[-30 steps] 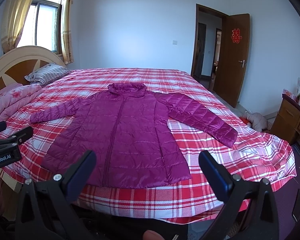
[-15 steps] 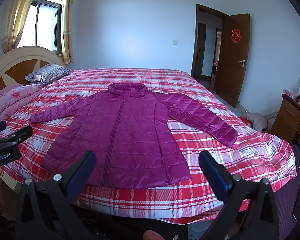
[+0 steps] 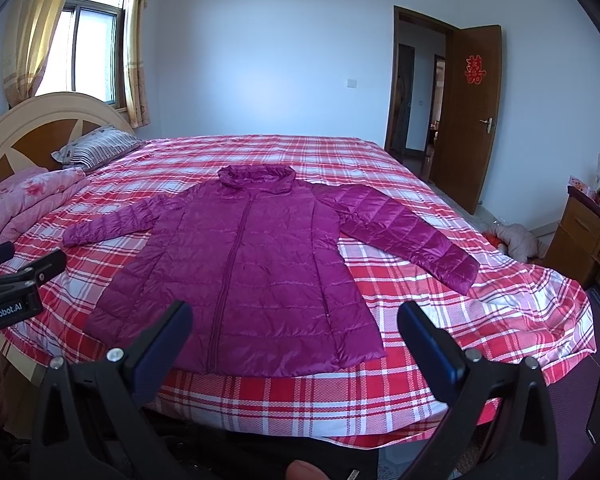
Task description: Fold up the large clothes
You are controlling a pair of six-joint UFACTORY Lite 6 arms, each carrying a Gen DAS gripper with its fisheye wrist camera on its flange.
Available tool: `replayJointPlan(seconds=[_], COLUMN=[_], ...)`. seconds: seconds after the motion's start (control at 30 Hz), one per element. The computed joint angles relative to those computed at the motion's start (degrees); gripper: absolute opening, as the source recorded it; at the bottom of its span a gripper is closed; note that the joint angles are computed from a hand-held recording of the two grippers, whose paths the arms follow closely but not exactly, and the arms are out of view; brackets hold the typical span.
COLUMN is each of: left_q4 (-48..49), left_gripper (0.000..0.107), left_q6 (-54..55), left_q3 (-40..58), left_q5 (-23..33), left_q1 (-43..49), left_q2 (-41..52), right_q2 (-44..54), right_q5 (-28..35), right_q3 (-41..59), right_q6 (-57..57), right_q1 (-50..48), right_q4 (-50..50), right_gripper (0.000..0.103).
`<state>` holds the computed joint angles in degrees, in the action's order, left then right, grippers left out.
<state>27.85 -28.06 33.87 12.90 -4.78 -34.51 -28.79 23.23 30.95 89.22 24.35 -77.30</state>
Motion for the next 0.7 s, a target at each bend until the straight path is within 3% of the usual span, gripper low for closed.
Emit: replayJointPlan(seconds=[0.47, 0.63, 0.7], left_q4=[0.3, 3.4, 8.5], left_gripper=[0.102, 0.102, 0.102], left_q6=[-0.1, -2.9, -7.4], left_q3=[0.0, 0.3, 1.1], left_q5=[-0.2, -1.3, -2.5], left_q1=[0.1, -0.7, -0.8], left_q2=[1.2, 3.6, 6.0], right_q2=[1.5, 1.3, 2.1], right_q5=[-3.8, -8.3, -13.3], right_q3=[0.5, -0.1, -0.4], right_q6=[-2.7, -4.1, -4.4], right_q1=[-2.4, -5.1, -8.2], right_q4=[2.1, 2.4, 1.5], right_gripper=[0.103, 0.103, 0.103])
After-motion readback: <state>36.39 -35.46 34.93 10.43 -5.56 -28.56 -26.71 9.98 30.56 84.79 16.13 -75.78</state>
